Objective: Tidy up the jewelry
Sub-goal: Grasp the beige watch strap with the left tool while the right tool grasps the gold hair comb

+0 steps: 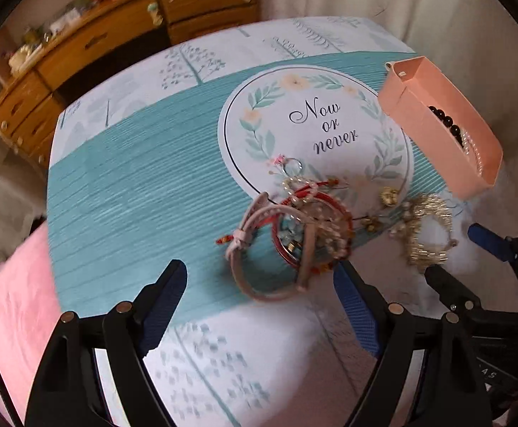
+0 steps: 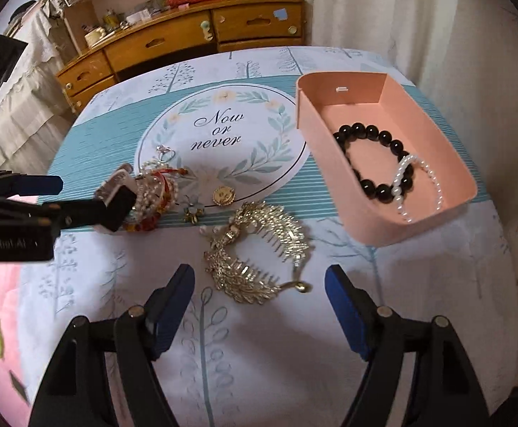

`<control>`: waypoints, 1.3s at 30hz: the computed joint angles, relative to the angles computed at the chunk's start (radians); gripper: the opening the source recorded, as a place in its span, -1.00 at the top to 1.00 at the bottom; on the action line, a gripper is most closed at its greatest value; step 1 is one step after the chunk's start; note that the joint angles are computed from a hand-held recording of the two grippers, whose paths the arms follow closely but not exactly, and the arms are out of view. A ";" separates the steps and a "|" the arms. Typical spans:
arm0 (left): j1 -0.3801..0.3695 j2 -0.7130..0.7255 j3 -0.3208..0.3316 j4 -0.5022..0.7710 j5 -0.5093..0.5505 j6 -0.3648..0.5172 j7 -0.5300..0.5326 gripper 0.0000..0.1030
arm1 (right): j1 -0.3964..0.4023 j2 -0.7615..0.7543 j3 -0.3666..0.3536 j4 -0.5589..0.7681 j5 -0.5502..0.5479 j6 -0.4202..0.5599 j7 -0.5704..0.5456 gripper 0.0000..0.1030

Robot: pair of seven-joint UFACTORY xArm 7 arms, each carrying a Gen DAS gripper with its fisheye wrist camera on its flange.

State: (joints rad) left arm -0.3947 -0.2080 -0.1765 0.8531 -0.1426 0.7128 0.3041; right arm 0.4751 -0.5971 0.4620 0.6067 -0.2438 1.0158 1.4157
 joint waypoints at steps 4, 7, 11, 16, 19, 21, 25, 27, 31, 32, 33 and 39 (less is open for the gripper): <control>-0.018 0.006 0.019 -0.064 -0.060 -0.146 0.072 -0.61 | -0.026 0.094 0.048 0.038 -0.051 0.032 0.077 -0.48; -0.036 0.019 0.044 -0.067 -0.173 -0.137 0.127 -0.59 | -0.023 0.141 0.057 0.057 -0.107 0.048 0.123 -0.58; -0.045 -0.001 0.053 -0.101 -0.299 -0.132 0.194 -0.23 | -0.003 0.174 0.041 0.077 -0.149 0.074 0.175 -0.61; -0.059 -0.033 0.081 -0.126 -0.416 -0.116 0.266 0.31 | 0.017 0.183 0.016 0.077 -0.151 0.066 0.222 -0.61; -0.051 -0.042 0.098 -0.111 -0.479 -0.072 0.300 0.42 | 0.023 0.197 0.005 0.094 -0.140 0.085 0.236 -0.61; -0.043 -0.061 0.107 -0.111 -0.510 -0.064 0.332 0.45 | 0.029 0.202 -0.010 0.102 -0.126 0.089 0.225 -0.54; -0.021 -0.105 0.133 -0.119 -0.548 -0.036 0.371 0.46 | 0.036 0.208 -0.022 0.109 -0.120 0.082 0.208 -0.35; -0.001 -0.110 0.146 -0.107 -0.544 0.016 0.360 0.46 | 0.038 0.217 -0.032 0.121 -0.101 0.086 0.191 -0.35; 0.042 -0.129 0.171 -0.097 -0.544 0.104 0.368 0.46 | 0.035 0.231 -0.034 0.138 -0.082 0.098 0.205 -0.35; 0.051 -0.134 0.173 -0.099 -0.545 0.113 0.372 0.46 | 0.036 0.233 -0.035 0.142 -0.073 0.096 0.214 -0.35; 0.061 -0.140 0.174 -0.101 -0.540 0.121 0.370 0.46 | 0.037 0.234 -0.036 0.144 -0.068 0.093 0.219 -0.35; 0.090 -0.140 0.176 -0.092 -0.547 0.171 0.338 0.45 | 0.046 0.214 -0.048 0.127 -0.024 0.002 0.238 -0.34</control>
